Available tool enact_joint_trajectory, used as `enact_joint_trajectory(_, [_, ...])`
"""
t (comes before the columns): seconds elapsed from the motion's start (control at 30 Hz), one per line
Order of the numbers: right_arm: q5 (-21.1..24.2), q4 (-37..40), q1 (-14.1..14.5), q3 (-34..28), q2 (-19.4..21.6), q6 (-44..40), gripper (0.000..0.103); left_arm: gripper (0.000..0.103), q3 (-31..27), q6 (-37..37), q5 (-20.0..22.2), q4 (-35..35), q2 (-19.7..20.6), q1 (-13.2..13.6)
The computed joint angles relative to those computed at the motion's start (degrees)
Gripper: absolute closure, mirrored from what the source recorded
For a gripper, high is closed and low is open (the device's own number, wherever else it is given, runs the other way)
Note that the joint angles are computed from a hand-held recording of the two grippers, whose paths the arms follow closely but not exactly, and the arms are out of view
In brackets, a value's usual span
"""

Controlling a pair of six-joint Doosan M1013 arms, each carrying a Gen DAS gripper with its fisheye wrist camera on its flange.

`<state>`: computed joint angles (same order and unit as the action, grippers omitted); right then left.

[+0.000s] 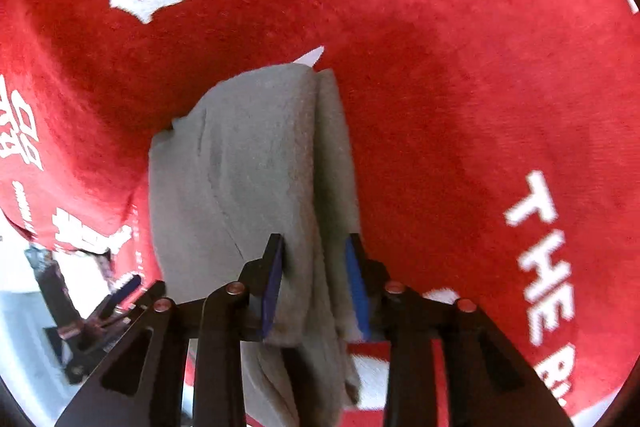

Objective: Fold small clothes
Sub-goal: 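Carry the held grey sweatshirt bundle with the right tool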

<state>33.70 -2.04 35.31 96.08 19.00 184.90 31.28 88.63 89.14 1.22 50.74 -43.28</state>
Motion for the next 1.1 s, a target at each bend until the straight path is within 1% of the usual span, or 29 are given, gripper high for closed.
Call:
enact_joint_trajectory(0.03, [0.24, -0.37, 0.37, -0.4, -0.41, -0.15, 0.066, 0.009, 0.59, 0.22, -0.01, -0.05, -0.45, 0.11])
enact_joint_trajectory(0.1, [-1.35, -0.22, 1.07, -0.79, -0.76, -0.35, 0.065, 0.009, 2.06, 0.43, 0.12, -0.48, -1.41, 0.25])
enact_joint_trajectory(0.13, [-1.55, 0.06, 1.63, -1.17, -0.91, -1.07, 0.06, 0.009, 3.55, 0.49, -0.1, -0.89, -2.24, 0.32])
enact_joint_trajectory(0.17, [-0.76, 0.2, 2.06, -1.61, -0.94, -1.83, 0.057, 0.009, 4.88, 0.55, -0.34, -1.16, -2.94, 0.35])
enact_joint_trajectory(0.2, [0.42, 0.76, 2.44, -2.26, -0.78, -3.29, 0.057, 0.009, 5.68, 0.56, -0.23, -1.19, -3.32, 0.31])
enact_joint_trajectory(0.3, [4.07, 4.34, 3.09, -4.85, 0.62, -10.57, 0.057, 0.009, 10.14, -0.93, -1.22, -1.47, -5.2, -0.03])
enact_joint_trajectory(0.33, [7.62, 6.46, 3.14, -6.88, 2.11, -14.38, 0.061, 0.009, 11.7, -1.35, -1.58, -1.84, -5.89, -0.13])
enact_joint_trajectory(0.37, [9.96, 7.25, 3.2, -7.91, 2.91, -16.2, 0.09, 0.009, 12.83, -1.76, -1.77, -1.62, -6.19, -0.35])
enact_joint_trajectory(0.4, [11.47, 7.42, 3.48, -8.14, 3.29, -17.14, 0.096, 0.009, 13.55, -1.89, -2.02, -1.47, -6.47, -0.49])
enact_joint_trajectory(0.43, [12.93, 6.44, 3.86, -8.47, 3.72, -16.42, 0.096, 0.009, 14.23, -2.0, -2.48, -1.46, -6.8, -0.58])
enact_joint_trajectory(0.5, [14.17, 4.69, 4.26, -8.66, 4.15, -13.69, 0.096, 0.009, 15.28, -2.06, -3.46, -1.92, -7.46, -0.54])
enact_joint_trajectory(0.53, [13.31, 4.5, 4.39, -7.7, 3.82, -11.36, 0.097, 0.009, 15.59, -1.97, -3.56, -2.39, -7.66, -0.45])
enact_joint_trajectory(0.57, [9.95, 4.59, 4.47, -5.71, 2.92, -7.09, 0.097, 0.009, 15.96, -1.84, -3.62, -3.03, -7.87, -0.27])
enact_joint_trajectory(0.6, [7.98, 4.51, 4.51, -4.49, 2.37, -4.33, 0.097, 0.009, 16.3, -1.66, -3.83, -3.45, -8.02, -0.03])
enact_joint_trajectory(0.63, [7.36, 4.1, 4.61, -4.07, 2.03, -2.35, 0.096, 0.009, 16.72, -1.53, -4.09, -3.86, -8.24, 0.11])
enact_joint_trajectory(0.67, [7.72, 3.72, 4.75, -4.22, 1.96, -1.12, 0.096, 0.009, 17.28, -1.46, -4.51, -4.31, -8.59, 0.24])
enact_joint_trajectory(0.73, [10.48, 3.64, 5.0, -5.52, 2.37, -0.32, 0.096, 0.009, 17.82, -1.56, -4.74, -4.73, -8.96, 0.43])
enact_joint_trajectory(0.8, [12.31, 3.51, 5.24, -6.4, 2.68, -0.1, 0.096, 0.009, 18.31, -1.99, -4.85, -5.05, -9.42, 0.69])
enact_joint_trajectory(0.93, [13.53, 3.44, 5.37, -7.13, 2.92, 3.48, 0.095, 0.009, 19.75, -1.93, -4.88, -4.33, -10.72, 0.85])
enact_joint_trajectory(1.0, [16.49, 2.36, 5.62, -8.28, 3.0, 5.68, 0.095, 0.009, 20.34, -1.43, -5.08, -4.16, -11.36, 0.87])
enact_joint_trajectory(1.03, [19.17, 0.26, 5.96, -9.36, 3.1, 7.94, 0.094, 0.009, 20.1, -0.79, -5.27, -4.1, -11.07, 1.24])
enact_joint_trajectory(1.07, [21.01, -3.93, 6.62, -10.21, 2.88, 11.22, 0.087, 0.009, 20.51, -0.49, -5.59, -3.97, -11.37, 1.32])
enact_joint_trajectory(1.1, [21.6, -7.01, 7.04, -10.53, 2.63, 13.23, 0.084, 0.009, 20.93, -0.37, -5.9, -3.91, -11.65, 1.41])
